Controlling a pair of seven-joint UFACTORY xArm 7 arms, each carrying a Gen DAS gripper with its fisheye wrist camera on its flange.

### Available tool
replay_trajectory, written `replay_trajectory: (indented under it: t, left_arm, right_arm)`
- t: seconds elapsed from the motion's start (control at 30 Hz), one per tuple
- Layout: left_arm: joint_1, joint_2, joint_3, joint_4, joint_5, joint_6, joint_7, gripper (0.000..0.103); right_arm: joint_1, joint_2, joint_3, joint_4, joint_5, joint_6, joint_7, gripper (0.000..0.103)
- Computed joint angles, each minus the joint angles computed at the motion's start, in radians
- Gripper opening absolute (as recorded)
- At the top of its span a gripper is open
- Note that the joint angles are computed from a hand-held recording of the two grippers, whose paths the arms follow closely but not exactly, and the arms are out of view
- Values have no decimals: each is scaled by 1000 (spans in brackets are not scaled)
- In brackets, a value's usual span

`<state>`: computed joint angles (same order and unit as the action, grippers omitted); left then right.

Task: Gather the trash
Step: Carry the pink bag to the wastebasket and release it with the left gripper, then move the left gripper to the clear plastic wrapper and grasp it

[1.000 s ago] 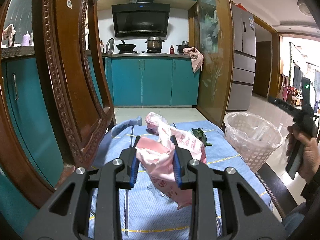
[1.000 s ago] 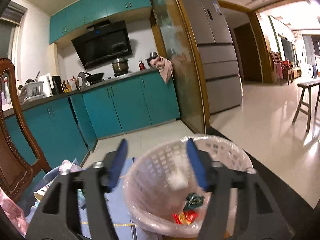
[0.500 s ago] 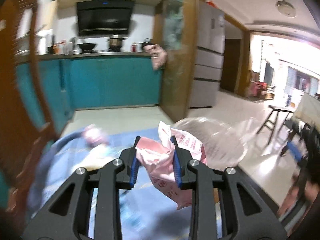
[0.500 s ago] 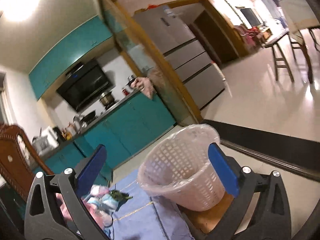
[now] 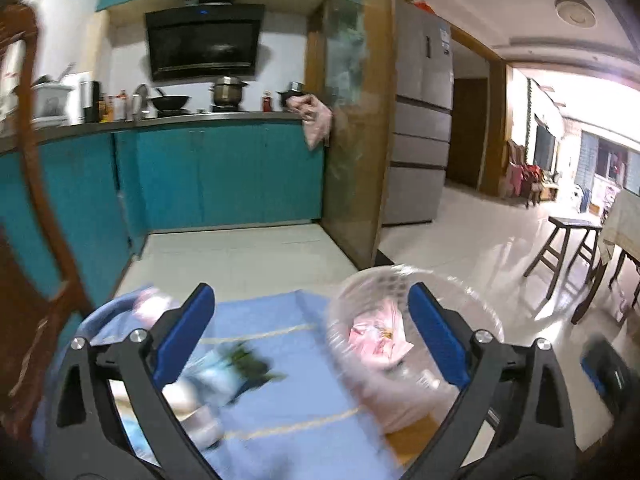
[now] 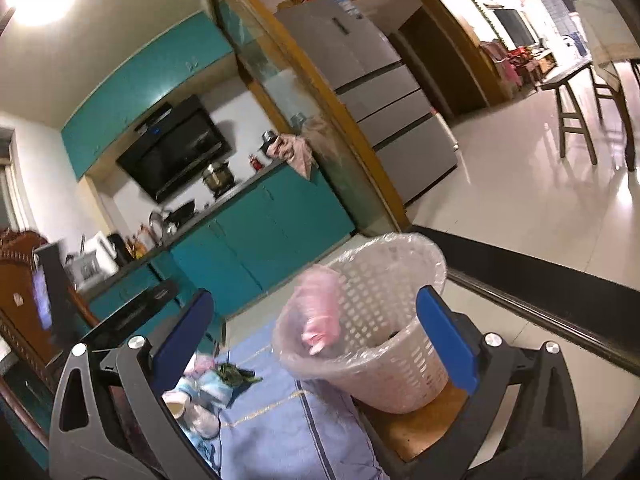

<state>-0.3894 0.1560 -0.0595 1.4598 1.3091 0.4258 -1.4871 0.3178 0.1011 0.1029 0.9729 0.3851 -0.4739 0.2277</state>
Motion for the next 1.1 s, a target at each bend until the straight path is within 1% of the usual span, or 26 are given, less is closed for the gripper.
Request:
replay_trajectory:
  t: [0.03,0.1,0.13,0.17,0.23,0.27,0.3,0.33,0.37,0.4,0.47,0.5,0.6,0.63,0.67,0.7,0.73,0.77,0.8,0.87,0.9,0.97,1.03,1.1]
  left_arm:
    - [-1,-78,10,-97,58,-3,-72,100]
    - [28,-229,-4,-276,157,14,-187,100]
    - [43,-280,-13,-334,177,21,-208,100]
    - [58,-336,-25,-396,185,40,-219,100]
    - [85,-456,-47,-527,187,70,-244,100]
    - [97,-497,-55,-573,171,79,-244,100]
    - [105,-550,-59,-638,129,86,-229,100]
    - [113,-574,-60,-670,103,77,-219,100]
    - [118,-606,-59,-716,64,68,-212,100]
    - [120,-621,-58,-738,22,59,-189,100]
    - [117,-626,-44,-759,-75,37,-105,100]
    - [126,-624,-50,-757,-87,35,-87,100]
    - [162,-635,-84,-763,-91,19,-82,100]
    - [173,-628,-94,-759,-100,16,-76,100]
    - [180,-621,-104,-754,-118,22,-55,100]
    - [188,-616,-117,-751,-131,27,-41,100]
    - [198,-614,-127,-751,-138,23,-33,100]
    - [207,-615,-134,-751,-147,14,-24,100]
    - [217,-613,-142,-751,-155,4,-17,100]
    - [236,-608,-156,-748,-174,-12,3,100]
    - [244,-602,-166,-745,-187,-13,19,100]
    - [267,-594,-189,-740,-197,-18,31,100]
    - [292,-594,-212,-740,-207,-24,37,100]
    - [314,-596,-230,-741,-226,-34,46,100]
  right_arm:
    - [-3,3,5,7,-28,19,2,99]
    - [10,7,6,26,-46,70,-30,99]
    - [15,12,9,40,-69,104,-41,99]
    - [35,17,2,59,-75,152,-77,99]
    - [131,22,-63,86,-48,230,-170,99]
    - [150,23,-67,95,-67,276,-193,99]
    - [126,24,-30,99,-102,319,-202,99]
    - [63,23,48,101,-116,348,-223,99]
    - [21,19,110,94,-119,355,-252,99]
    - [13,12,130,81,-138,348,-256,99]
    - [67,-2,83,59,-193,335,-229,99]
    - [89,-8,68,50,-216,331,-219,99]
    - [85,-11,81,47,-251,328,-185,99]
    - [123,-14,42,43,-270,326,-167,99]
    - [179,-17,-17,39,-293,324,-147,99]
    - [193,-20,-34,35,-308,323,-137,99]
    - [222,-15,-66,43,-326,327,-121,99]
    - [219,-17,-65,41,-338,327,-110,99]
    - [200,-16,-49,44,-345,332,-102,99]
    - [103,-11,46,52,-340,341,-107,99]
    - [100,-9,48,55,-348,343,-98,99]
    - [19,-9,132,52,-339,342,-116,99]
    - [17,-11,134,51,-347,341,-113,99]
    - [-19,-10,172,51,-340,338,-119,99]
